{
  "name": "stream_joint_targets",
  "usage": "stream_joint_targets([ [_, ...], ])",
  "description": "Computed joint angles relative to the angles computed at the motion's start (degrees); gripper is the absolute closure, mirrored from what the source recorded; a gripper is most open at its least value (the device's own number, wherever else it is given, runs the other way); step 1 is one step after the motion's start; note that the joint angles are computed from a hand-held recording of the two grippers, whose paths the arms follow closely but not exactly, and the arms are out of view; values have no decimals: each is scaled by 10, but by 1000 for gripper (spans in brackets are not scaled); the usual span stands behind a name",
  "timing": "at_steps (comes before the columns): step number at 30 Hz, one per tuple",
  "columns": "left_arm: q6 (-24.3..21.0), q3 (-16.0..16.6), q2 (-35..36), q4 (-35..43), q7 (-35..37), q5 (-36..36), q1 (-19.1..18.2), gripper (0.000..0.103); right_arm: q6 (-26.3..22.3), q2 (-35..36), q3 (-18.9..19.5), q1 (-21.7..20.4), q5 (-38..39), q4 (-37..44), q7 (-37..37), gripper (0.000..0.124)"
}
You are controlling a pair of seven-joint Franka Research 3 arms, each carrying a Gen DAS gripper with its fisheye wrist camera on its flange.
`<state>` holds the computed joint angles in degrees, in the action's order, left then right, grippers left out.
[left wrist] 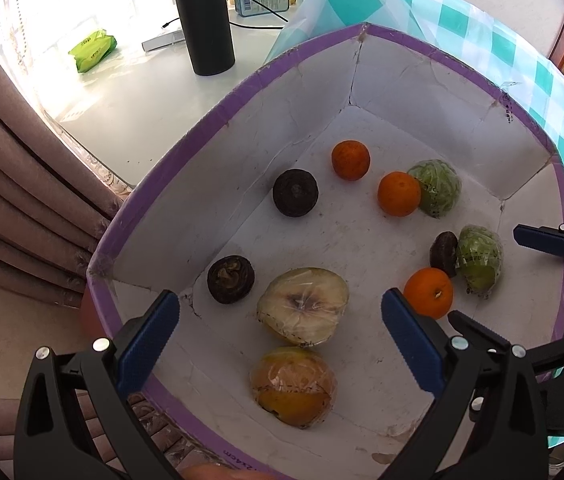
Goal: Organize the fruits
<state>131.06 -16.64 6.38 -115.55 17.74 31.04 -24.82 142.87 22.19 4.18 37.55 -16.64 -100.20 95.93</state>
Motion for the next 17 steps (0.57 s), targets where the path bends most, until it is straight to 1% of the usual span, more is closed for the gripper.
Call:
stream_joint_targets([
  [12, -17, -1, 7, 10, 2, -5, -3, 2, 18, -12, 3, -4, 9, -15, 1, 37],
  [15, -36, -3, 8, 19, -8, 1, -9, 2, 34, -19, 11, -13, 32, -25, -8, 37],
  [17, -72, -5, 10, 33, -25, 20, -19, 2, 52, -30, 16, -19, 49, -39, -15, 37],
])
